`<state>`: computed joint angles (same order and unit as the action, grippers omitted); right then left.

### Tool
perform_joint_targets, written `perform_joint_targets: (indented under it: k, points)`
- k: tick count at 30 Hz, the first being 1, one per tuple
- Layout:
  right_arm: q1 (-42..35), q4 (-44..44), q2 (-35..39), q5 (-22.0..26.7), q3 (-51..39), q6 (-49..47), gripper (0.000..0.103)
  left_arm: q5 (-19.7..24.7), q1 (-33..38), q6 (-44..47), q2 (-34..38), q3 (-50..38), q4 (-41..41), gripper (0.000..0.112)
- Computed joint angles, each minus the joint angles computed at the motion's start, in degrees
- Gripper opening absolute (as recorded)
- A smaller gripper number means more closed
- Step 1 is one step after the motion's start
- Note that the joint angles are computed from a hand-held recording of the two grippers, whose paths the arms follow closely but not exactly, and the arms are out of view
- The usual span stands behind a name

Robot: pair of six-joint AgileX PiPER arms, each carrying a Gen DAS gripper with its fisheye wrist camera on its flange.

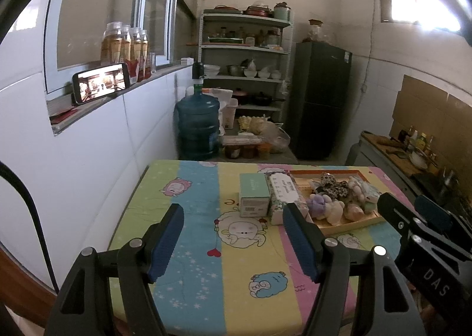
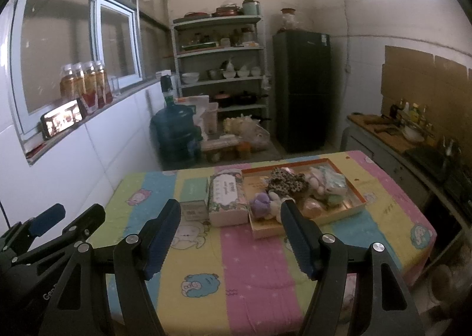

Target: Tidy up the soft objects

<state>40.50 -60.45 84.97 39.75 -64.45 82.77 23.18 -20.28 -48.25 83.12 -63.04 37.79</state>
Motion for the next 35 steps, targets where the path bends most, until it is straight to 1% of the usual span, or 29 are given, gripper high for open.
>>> perform_joint_targets:
  k: [19,25,35]
  points:
    - [0.3,-0.4,-0.3,-0.4,1.3,2.4,0.072,0.7,-0.3,-0.2,0.5,-0.7,0.2,0.070]
    - [-0.2,0.6,-0.1,-0.6,0.9,1.6,0.072,0.6,-0.3,0.3,0.6,-0.7,-0.1,0.070]
    - [-0.4,0.8,0.2,-0.9,0.8,2.0,0.072,-0.4,0.0,0.0,0.7,-0.1,0.0,0.070]
